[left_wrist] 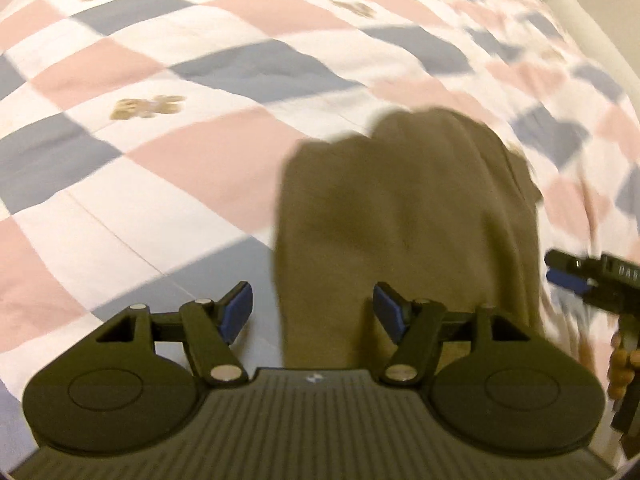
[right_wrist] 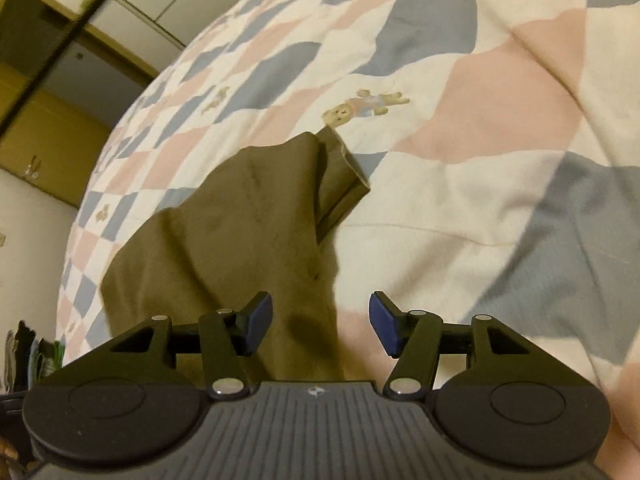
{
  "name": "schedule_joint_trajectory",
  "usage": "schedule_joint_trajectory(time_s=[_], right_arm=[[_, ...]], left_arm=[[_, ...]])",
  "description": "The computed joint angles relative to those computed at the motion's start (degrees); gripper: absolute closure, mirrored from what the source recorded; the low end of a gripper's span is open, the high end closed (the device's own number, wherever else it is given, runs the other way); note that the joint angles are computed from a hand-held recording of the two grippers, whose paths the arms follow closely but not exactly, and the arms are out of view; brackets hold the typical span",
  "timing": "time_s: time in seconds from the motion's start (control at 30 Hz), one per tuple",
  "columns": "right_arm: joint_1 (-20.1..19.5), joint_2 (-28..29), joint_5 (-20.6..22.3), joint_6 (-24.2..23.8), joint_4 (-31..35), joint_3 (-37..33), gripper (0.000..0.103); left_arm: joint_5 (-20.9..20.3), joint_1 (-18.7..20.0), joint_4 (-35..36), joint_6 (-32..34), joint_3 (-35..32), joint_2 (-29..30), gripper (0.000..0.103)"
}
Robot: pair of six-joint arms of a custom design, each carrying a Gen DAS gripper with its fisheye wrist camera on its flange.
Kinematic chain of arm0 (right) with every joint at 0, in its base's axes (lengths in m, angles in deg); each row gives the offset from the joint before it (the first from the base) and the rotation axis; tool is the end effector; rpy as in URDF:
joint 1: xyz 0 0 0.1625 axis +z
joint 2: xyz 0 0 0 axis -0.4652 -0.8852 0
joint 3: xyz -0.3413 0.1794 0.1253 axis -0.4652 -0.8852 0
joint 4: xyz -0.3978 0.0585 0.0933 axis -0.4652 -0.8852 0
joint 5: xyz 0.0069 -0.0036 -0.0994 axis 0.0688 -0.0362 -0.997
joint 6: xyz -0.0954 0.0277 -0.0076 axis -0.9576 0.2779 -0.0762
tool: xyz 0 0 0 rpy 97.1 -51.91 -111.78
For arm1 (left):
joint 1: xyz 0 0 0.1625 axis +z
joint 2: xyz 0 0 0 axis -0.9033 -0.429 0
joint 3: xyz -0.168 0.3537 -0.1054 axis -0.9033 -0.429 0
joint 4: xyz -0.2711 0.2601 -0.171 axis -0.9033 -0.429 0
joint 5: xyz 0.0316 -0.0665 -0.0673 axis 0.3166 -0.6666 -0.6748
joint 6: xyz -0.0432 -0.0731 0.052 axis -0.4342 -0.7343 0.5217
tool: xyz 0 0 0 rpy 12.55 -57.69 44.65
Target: Fold clothes
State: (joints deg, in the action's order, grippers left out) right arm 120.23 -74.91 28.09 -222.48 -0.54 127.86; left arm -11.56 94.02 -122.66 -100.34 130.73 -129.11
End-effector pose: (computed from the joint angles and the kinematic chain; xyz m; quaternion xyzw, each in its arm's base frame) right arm 0.1156 -0.2463 0.1864 -0.0927 -0.9448 0.2943 0.1099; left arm -0.1279 -0.2882 0.2439 0.0801 0.9453 -0.1697 0.2669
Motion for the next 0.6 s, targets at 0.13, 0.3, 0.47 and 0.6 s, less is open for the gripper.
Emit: schedule_joint_trajectory(time_s=[0.13,0.3,0.47,0.6], right_arm=[[-2.0,1.6,-2.3,0.7,-3.7,-0.4,0.045],[-4.8,4.7,-6.2,2.1,-6.4,-1.5,0.041],[-2.0,5.7,-6.1,-0.8,-6.5,-1.2,0.086],[3.8,1.0,-2.8,-1.5,-7.4,0.3,0.087]], left_arm=[[-1.5,7.7,-11.5,3.7,1.6,-2.9,0.04],[-10.0,18.3,-31.0,10.1,4.6,0.1,0.041],[-15.1,19.4,-37.6,14.2,6.9,0.8,0.095],[-11.7,13.7,-32.4,15.1,7.0,-6.6,0.096]])
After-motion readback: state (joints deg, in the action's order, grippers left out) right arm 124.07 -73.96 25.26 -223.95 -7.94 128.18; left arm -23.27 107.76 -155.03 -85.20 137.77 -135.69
